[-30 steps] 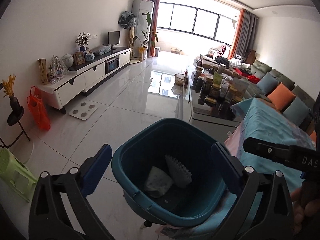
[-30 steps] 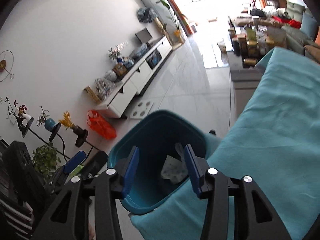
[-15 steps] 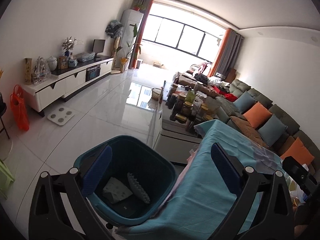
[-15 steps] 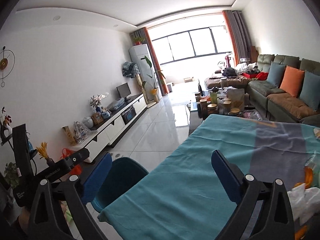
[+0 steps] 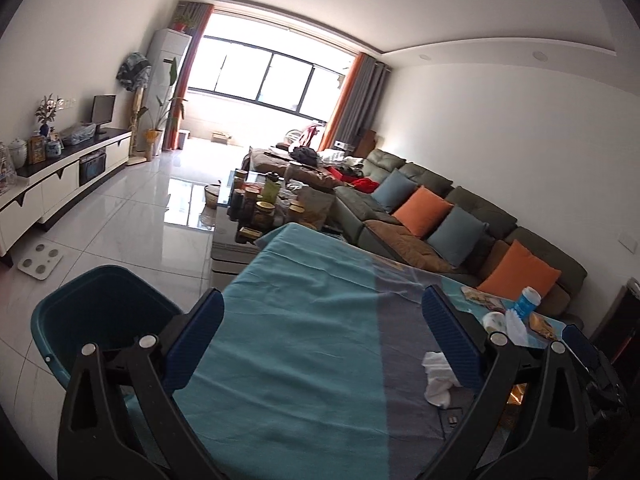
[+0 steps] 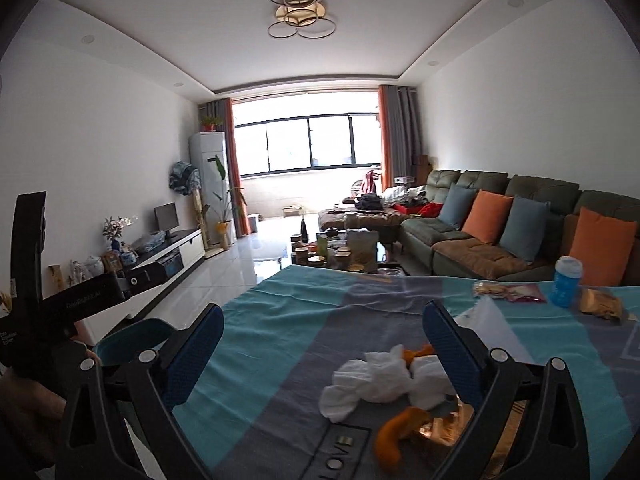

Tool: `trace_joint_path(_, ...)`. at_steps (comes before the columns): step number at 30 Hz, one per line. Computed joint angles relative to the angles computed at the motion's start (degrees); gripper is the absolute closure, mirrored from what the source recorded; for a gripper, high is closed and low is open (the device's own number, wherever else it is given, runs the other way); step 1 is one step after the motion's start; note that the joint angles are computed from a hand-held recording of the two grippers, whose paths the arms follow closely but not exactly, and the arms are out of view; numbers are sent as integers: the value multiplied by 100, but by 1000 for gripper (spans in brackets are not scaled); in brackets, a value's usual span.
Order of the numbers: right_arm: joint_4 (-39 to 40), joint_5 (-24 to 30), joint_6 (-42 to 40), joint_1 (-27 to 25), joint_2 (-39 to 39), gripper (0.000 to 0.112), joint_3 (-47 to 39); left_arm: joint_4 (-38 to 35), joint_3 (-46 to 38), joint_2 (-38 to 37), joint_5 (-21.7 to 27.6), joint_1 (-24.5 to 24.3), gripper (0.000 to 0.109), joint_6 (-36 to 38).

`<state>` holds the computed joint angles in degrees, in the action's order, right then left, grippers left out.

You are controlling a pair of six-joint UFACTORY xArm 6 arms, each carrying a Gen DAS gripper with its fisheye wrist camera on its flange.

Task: Collect trash
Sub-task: 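Move both empty tools back to the trash pile on the table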

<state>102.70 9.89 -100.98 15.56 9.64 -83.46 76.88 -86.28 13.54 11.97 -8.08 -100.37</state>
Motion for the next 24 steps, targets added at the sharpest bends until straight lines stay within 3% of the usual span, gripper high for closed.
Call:
trace_joint_path(7,670,-428,-531,-313,-335,16,505,561,-671,478,169,-627,11,428)
trace_joint_path(15,1148,-883,-836,-637,-482,16,756,459,-1008,852,-34,-936,11,787)
trace_joint_path(19,746,-1105,-274,-725,-463,16,851,127,-1134,1076,-254,-1069,11,1303)
trace_joint_path(24,-916,-1156,1691,-847,-352,16,1081,-808,-1358,1467,-602,-1236,11,2636)
